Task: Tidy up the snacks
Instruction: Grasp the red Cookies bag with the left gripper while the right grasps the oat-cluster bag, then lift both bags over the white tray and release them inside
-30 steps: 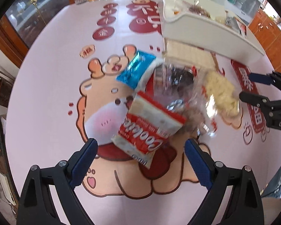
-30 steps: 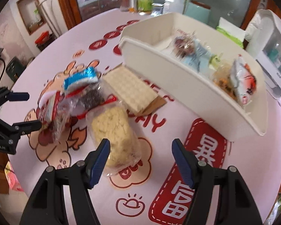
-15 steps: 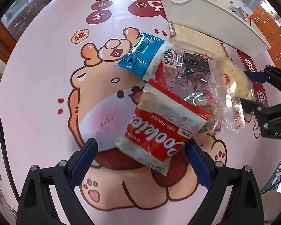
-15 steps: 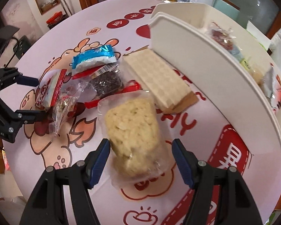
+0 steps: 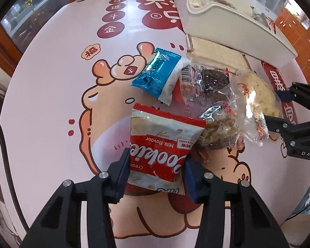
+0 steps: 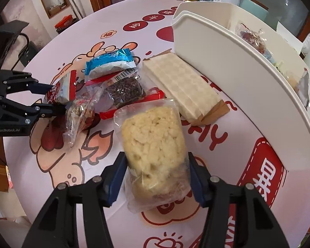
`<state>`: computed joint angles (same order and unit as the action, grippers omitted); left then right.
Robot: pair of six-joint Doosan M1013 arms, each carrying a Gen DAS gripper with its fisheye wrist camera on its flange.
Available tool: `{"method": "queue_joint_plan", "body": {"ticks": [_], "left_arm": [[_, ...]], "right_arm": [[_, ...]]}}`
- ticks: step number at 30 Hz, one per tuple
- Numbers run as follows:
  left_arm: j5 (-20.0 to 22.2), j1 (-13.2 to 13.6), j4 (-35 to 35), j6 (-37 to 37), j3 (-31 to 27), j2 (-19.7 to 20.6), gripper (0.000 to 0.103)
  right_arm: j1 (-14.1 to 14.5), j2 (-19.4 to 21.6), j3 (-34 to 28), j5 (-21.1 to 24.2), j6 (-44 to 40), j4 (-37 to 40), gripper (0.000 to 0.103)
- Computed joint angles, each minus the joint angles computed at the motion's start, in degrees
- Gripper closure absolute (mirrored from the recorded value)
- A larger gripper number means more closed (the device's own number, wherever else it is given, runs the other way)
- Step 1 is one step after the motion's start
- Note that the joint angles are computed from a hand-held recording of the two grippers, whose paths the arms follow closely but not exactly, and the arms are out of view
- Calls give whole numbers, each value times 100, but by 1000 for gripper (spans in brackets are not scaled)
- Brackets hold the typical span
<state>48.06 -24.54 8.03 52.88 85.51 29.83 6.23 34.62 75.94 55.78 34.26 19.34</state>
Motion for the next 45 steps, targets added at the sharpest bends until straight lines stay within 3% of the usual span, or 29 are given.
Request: {"method": "queue_joint_plan", "body": {"ticks": [12, 26, 35, 38, 45], "left_arm": [[-164, -214, 11, -159, 83, -267, 58], [-601, -511, 821, -534, -376, -543, 58], [-456, -587, 1191, -281, -1492, -210, 58], [-443, -570, 1332, -378, -1805, -93, 58], [102, -494, 1629, -481, -2901, 434, 58]], "right_arm": [[-245, -326, 229, -67, -142, 535, 47], [-622, -730, 321, -214, -58, 1365, 47], [-722, -857, -51, -584, 820, 1460, 47], [-742, -895, -207, -873, 1116, 1492, 47], [-654, -801, -655, -1674, 2101, 1238, 47]]}}
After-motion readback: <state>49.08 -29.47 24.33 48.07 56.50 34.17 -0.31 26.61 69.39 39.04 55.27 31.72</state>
